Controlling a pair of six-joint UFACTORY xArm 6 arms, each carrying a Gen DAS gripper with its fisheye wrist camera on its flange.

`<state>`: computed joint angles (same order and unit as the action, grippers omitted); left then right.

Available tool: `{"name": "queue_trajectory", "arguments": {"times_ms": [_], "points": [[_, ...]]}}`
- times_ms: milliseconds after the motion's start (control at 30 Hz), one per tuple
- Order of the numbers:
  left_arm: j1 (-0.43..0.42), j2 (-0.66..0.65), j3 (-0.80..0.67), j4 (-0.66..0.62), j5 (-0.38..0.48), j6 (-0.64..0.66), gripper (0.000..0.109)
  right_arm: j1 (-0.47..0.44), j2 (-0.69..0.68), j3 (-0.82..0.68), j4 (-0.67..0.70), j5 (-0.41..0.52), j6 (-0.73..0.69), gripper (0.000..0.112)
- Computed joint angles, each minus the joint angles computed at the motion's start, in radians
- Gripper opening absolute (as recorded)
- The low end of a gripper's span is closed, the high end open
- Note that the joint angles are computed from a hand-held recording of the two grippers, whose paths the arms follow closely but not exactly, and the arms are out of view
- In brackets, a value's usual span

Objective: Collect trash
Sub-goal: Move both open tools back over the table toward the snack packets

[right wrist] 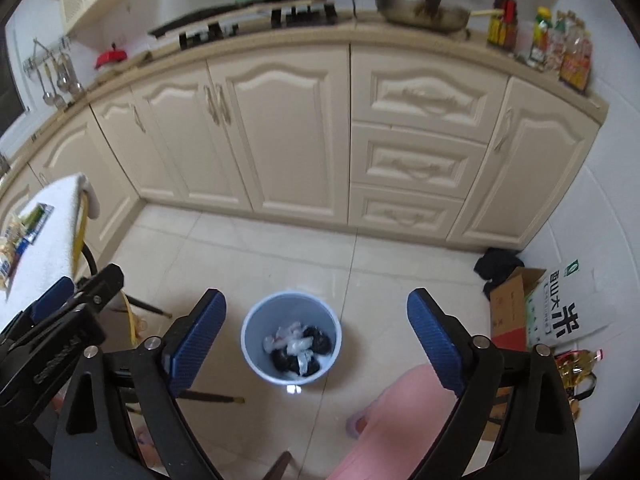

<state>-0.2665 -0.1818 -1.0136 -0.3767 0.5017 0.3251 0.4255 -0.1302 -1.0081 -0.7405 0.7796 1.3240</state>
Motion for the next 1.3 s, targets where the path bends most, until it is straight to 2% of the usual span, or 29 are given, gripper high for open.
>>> {"name": "queue_trajectory", "arguments": {"times_ms": [100,200,300,400,500,600,667,767,867,900,1133,1233,1300], "points": [[0.016,-0.116,0.097,-0.067,-0.025,0.099,0.073,0.028,-0.034,0.016,-0.05,0.007,0.046,0.096],[0.041,-0.238,0.208,-0.046,-0.096,0.08,0.073,0.053,-0.068,0.044,-0.127,-0.05,0.08,0.098],[0.094,-0.372,0.311,-0.053,-0.097,0.118,0.074,0.11,-0.066,0.02,-0.217,-0.002,0.108,0.098],[0.147,-0.503,0.4,-0.003,-0.097,0.087,0.075,0.159,-0.058,-0.003,-0.297,0.013,0.128,0.103],[0.192,-0.607,0.464,0.072,-0.106,0.023,0.075,0.19,-0.038,-0.029,-0.337,-0.014,0.136,0.103],[0.263,-0.693,0.497,0.059,-0.067,0.025,0.082,0.211,-0.005,-0.068,-0.347,-0.041,0.126,0.103],[0.33,-0.764,0.525,0.023,-0.038,0.055,0.086,0.215,0.015,-0.088,-0.333,-0.093,0.119,0.103],[0.401,-0.841,0.559,0.045,-0.032,0.05,0.091,0.211,0.058,-0.126,-0.275,-0.187,0.085,0.103],[0.5,-0.919,0.596,0.018,-0.017,0.079,0.092,0.231,0.116,-0.184,-0.234,-0.218,0.051,0.103],[0.499,-0.91,0.585,0.037,-0.009,0.059,0.092,0.241,0.131,-0.202,-0.234,-0.214,0.048,0.103],[0.669,-0.945,0.6,0.009,0.018,0.097,0.094,0.291,0.306,-0.396,-0.144,-0.258,-0.076,0.103],[0.652,-0.866,0.57,0.108,-0.031,-0.003,0.095,0.298,0.38,-0.48,-0.085,-0.303,-0.117,0.103],[0.664,-0.831,0.552,0.134,-0.035,-0.035,0.095,0.307,0.444,-0.561,-0.006,-0.307,-0.195,0.103]]}}
